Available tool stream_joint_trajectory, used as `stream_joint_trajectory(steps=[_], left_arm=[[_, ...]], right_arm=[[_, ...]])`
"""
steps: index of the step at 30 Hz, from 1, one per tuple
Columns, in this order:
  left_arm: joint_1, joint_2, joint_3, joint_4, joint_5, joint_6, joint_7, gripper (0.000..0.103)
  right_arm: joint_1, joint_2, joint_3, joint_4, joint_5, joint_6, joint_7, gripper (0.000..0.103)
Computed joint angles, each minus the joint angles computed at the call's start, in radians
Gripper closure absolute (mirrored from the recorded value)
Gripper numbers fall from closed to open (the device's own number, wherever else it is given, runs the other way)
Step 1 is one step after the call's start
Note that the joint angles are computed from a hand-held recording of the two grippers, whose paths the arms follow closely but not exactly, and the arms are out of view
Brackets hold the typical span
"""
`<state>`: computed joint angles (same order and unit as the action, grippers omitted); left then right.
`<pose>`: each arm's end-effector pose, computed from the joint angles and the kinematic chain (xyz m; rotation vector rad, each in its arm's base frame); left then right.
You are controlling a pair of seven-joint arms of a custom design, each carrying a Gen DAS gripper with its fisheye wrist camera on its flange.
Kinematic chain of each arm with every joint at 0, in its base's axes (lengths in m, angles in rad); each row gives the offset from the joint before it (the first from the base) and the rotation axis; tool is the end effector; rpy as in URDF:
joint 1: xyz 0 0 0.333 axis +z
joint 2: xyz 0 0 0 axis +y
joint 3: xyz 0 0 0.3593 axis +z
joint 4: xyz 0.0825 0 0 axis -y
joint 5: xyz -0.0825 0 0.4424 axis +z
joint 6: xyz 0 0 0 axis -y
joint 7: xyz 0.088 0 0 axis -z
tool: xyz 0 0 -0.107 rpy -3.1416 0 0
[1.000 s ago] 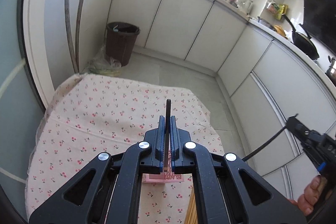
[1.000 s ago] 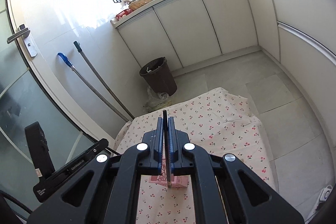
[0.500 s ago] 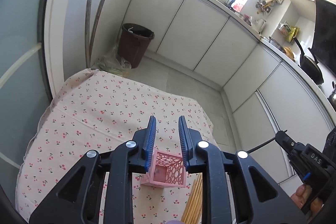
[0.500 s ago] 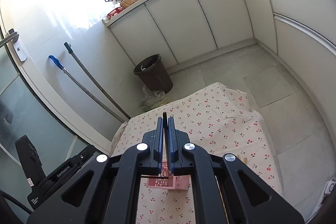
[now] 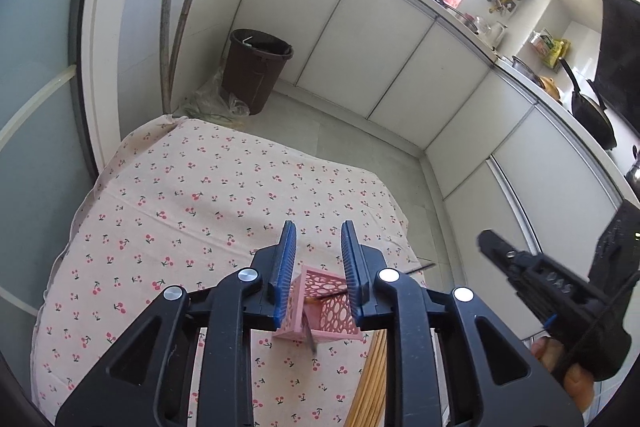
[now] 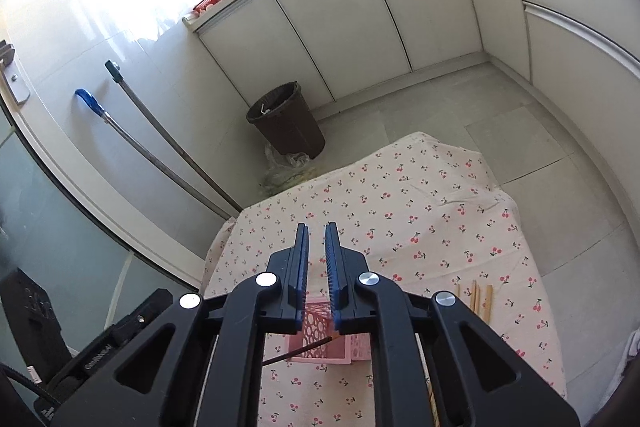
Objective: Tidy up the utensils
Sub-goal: 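Open both grippers to release the black chopsticks into the basket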
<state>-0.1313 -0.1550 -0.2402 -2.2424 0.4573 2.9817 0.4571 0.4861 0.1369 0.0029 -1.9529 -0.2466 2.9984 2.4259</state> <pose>0.5340 -0.2478 0.5455 -2.0678 1.5103 -1.1662 0.6038 0.3410 0.5316 -1.4729 1.6937 -0.2947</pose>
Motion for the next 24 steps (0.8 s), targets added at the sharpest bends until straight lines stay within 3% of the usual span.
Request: stream_joint_trajectory(steps=[2,4,6,13,17,21,24], left_arm=[[-0.003,0.001,-0.005,0.005,0.013,0.001,0.015,0.079],[0.010,0.003,-0.025,0.014,0.063,-0.015,-0.012,0.076],[0.005,0.007,-0.031,0.023,0.090,-0.033,-0.016,0.073],[-0.035,0.014,-0.035,0.032,0.122,-0.097,0.007,0.058],[-0.068,0.024,-0.038,0.043,0.113,-0.155,0.057,0.055],[-0.084,0.029,-0.050,0.049,0.157,-0.191,0.041,0.034],[-0.104,0.040,-0.055,0.058,0.170,-0.214,0.051,0.019]], right_arm=[[0.017,-0.002,-0.018,0.001,-0.061,-0.023,0.030,0.092],[0.024,-0.011,-0.023,-0.005,-0.115,-0.042,0.054,0.084],[0.027,-0.022,-0.026,-0.013,-0.187,-0.059,0.095,0.066],[-0.020,-0.074,0.022,-0.078,-0.319,-0.138,0.150,0.064],[-0.062,-0.120,0.052,-0.136,-0.386,-0.175,0.198,0.053],[-0.115,-0.178,0.086,-0.201,-0.487,-0.205,0.288,0.026],[-0.158,-0.220,0.109,-0.255,-0.497,-0.213,0.300,0.021]])
